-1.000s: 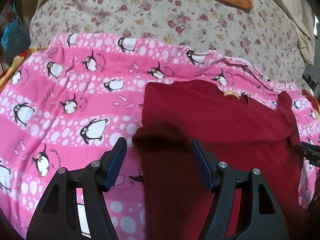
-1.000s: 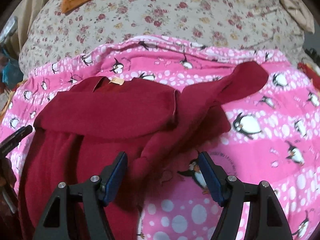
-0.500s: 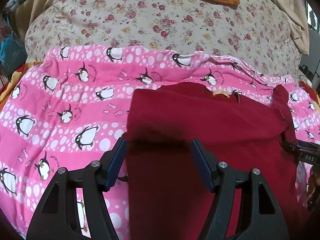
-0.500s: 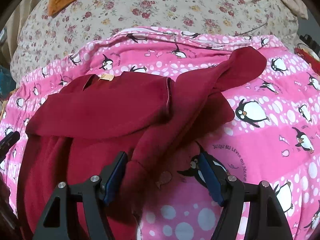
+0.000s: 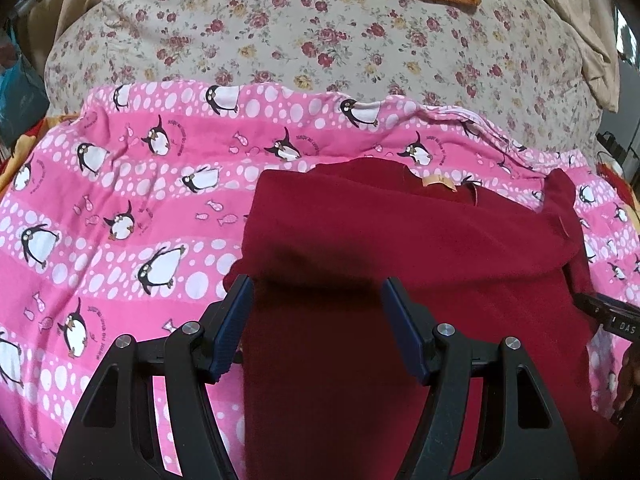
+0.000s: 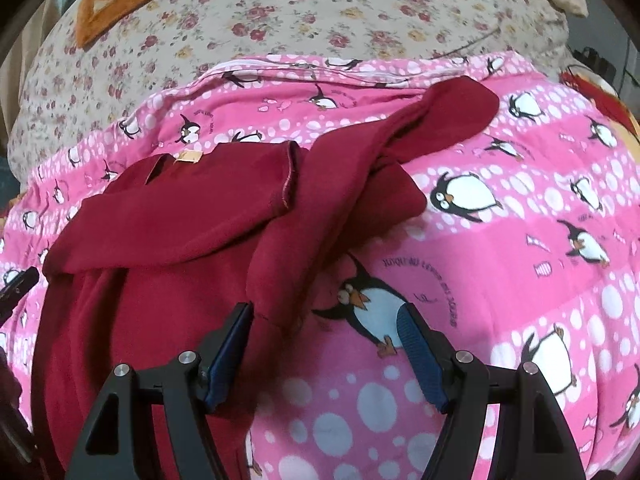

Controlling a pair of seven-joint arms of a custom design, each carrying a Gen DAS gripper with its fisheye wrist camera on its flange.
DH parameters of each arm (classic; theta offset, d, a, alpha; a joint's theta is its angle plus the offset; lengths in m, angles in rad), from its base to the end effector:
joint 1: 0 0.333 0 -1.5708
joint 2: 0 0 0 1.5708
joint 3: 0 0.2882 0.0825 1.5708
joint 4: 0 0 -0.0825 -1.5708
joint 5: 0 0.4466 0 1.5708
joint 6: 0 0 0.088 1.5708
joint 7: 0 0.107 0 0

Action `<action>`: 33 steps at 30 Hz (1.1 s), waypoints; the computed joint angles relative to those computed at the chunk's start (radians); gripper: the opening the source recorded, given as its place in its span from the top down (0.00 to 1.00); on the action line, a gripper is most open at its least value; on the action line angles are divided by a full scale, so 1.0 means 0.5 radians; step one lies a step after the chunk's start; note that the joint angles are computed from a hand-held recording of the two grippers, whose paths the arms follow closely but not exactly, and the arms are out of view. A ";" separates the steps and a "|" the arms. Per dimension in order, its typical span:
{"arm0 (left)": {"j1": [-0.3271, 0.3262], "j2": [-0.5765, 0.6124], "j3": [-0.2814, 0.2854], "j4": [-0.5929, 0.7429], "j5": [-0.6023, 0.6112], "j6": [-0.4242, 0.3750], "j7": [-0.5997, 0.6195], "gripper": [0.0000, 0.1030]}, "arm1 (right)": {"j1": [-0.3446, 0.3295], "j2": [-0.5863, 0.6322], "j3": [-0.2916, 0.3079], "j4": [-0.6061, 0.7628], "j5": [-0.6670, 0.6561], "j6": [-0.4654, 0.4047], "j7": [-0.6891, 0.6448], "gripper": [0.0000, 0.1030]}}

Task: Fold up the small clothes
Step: 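Grasp the remaining sleeve cuff with the right gripper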

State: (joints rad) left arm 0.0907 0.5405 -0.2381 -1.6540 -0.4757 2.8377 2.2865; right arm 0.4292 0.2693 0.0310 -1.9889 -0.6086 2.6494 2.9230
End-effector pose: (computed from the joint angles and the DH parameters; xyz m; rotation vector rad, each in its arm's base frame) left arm 0.7587 -0.0656 0.3131 -1.4843 2.1889 -0.8855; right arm 0.5962 0.3122 0.3003 -1.4727 2.2460 -0.4529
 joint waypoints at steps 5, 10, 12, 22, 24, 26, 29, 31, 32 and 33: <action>0.001 0.014 -0.006 0.020 0.000 -0.103 0.009 0.35 | -0.046 -0.116 -0.022 -0.192 0.019 0.319 0.113 0.30; -0.028 0.027 0.006 0.025 0.027 -0.135 0.016 0.35 | -0.054 -0.183 -0.106 -0.261 -0.234 0.395 0.378 0.28; -0.037 0.031 0.009 0.024 0.036 -0.138 0.020 0.35 | -0.086 -0.189 -0.127 -0.258 -0.318 0.397 0.456 0.28; -0.093 0.102 0.033 0.085 0.129 -0.152 -0.022 0.35 | -0.275 0.021 -0.161 -0.057 -0.122 0.546 0.180 0.28; -0.104 0.112 0.037 0.089 0.151 -0.141 -0.023 0.35 | -0.272 0.093 -0.184 0.041 -0.084 0.510 0.111 0.28; -0.104 0.124 0.033 0.105 0.162 -0.161 -0.021 0.35 | -0.273 0.180 -0.196 0.167 -0.034 0.427 0.018 0.28; -0.104 0.143 0.027 0.128 0.173 -0.185 -0.008 0.35 | -0.309 0.299 -0.177 0.338 0.105 0.272 -0.160 0.28; -0.101 0.152 0.018 0.138 0.174 -0.192 0.013 0.35 | -0.357 0.392 -0.156 0.439 0.227 0.276 -0.267 0.28; -0.100 0.157 0.016 0.146 0.174 -0.198 0.019 0.35 | -0.363 0.441 -0.166 0.496 0.271 0.252 -0.289 0.28; -0.100 0.162 0.016 0.153 0.173 -0.204 0.020 0.35 | -0.361 0.479 -0.180 0.542 0.303 0.238 -0.296 0.28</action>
State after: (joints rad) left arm 0.0408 0.6213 -0.2303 -1.5777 -0.3894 2.7359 2.2964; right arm 0.2486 0.5087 -0.0590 -1.7181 -0.4573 2.7685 2.7749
